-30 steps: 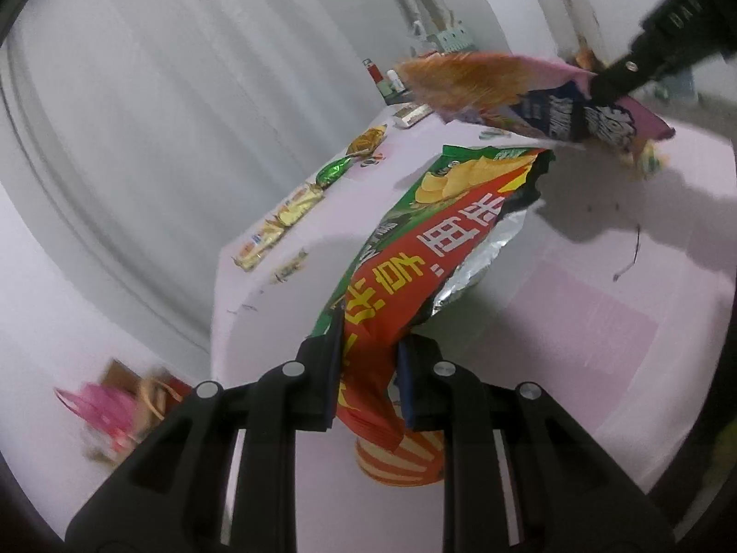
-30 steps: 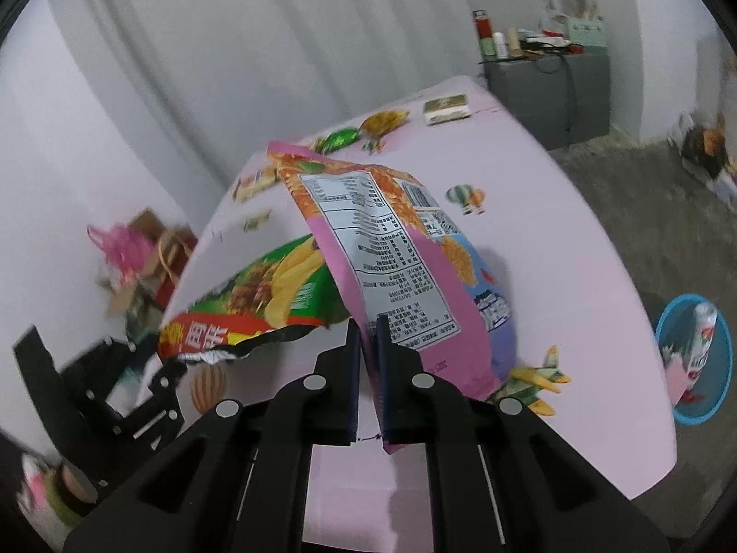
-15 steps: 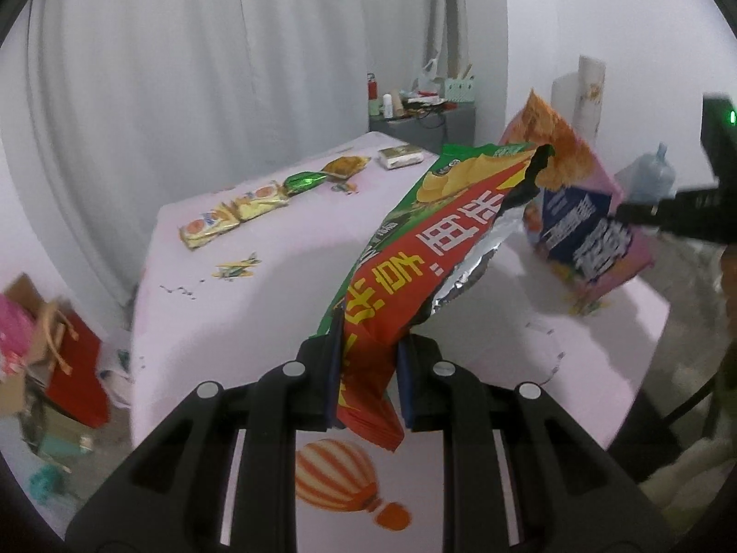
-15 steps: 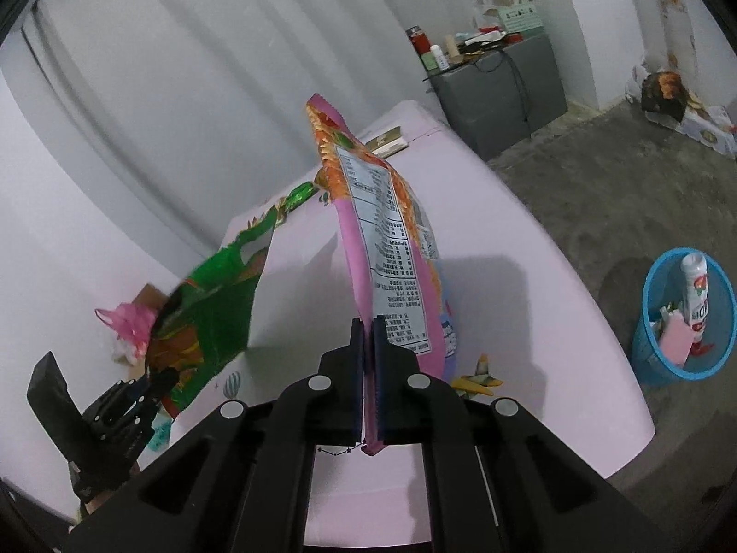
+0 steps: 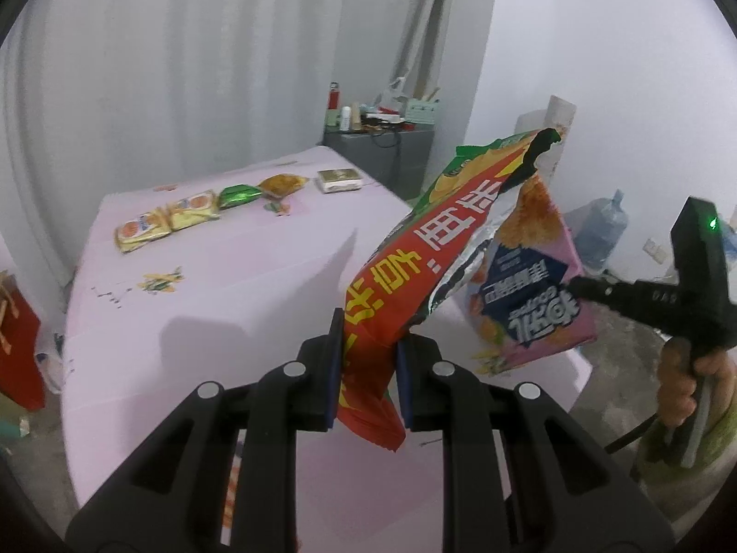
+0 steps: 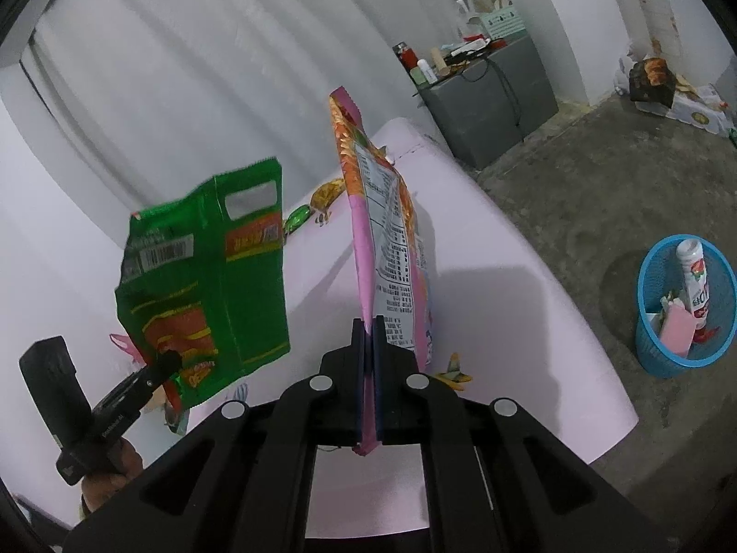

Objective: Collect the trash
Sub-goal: 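Lift both snack bags and carry them over the blue wastebasket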

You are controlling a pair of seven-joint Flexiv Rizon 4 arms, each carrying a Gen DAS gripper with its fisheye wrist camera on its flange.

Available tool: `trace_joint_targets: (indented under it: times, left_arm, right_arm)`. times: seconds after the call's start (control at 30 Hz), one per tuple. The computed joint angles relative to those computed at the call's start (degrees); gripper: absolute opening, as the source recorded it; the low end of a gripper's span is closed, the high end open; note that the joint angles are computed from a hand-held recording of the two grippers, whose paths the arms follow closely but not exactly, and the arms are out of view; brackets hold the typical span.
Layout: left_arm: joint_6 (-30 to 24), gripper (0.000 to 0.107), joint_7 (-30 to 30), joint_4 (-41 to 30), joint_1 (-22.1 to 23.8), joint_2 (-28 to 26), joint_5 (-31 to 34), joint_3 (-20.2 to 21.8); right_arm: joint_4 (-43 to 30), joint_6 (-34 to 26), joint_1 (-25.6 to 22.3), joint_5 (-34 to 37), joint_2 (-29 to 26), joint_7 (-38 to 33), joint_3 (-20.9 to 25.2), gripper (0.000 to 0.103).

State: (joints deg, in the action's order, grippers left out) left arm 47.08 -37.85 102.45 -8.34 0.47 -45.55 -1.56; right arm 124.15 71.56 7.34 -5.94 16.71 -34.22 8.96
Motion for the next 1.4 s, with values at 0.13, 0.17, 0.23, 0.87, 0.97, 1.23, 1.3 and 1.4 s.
trace_joint_targets:
  times: [0.13,0.17,0.23,0.87,0.97,1.23,1.3,1.4]
  left_arm:
    - [-1.4,0.018,-0.7,-1.5,-0.7,-1.2,-1.1,-1.1]
    - [-1.7,0.018,-0.8,-1.8,-1.0,-1.5,-1.3,-1.4]
    - [-2.2,0.018,-1.2,-2.5,-1.5,-2.1,-1.7,-2.0]
    - [-11.5,0.018,-7.8,-14.1,-8.2,-12.5,0.9,-9.7]
    - [-12.8,0.018,-9.8,-16.8,-9.9,-15.0,3.1,-10.9]
    - [-17.4,0.018,-20.2,-29.2,-15.3,-25.6,12.7,-13.2]
    - [-18.1,0.018,-22.2,-31.3,-16.2,-27.5,14.4,-13.3]
    - [-20.0,0.018,-25.7,-35.1,-17.5,-30.8,16.9,-13.2]
  right_arm:
    - [1.8,0.9,-1.1,0.0,1.7,0.9,0.2,0.003]
    - [2.2,1.0,-1.6,-0.3,2.1,1.5,0.5,0.003]
    - [3.1,1.4,-2.4,-0.6,3.2,2.2,0.4,0.003]
    - [14.0,3.6,-10.3,1.9,13.3,4.4,-2.5,0.003]
    - [16.2,3.1,-13.0,2.1,15.7,5.4,-2.8,0.003]
    - [22.7,2.6,-18.2,6.0,19.7,2.8,-9.4,0.003]
    - [22.8,1.3,-18.9,7.1,18.8,1.1,-11.2,0.003]
    - [21.9,0.4,-18.3,9.4,15.9,-2.8,-14.2,0.003]
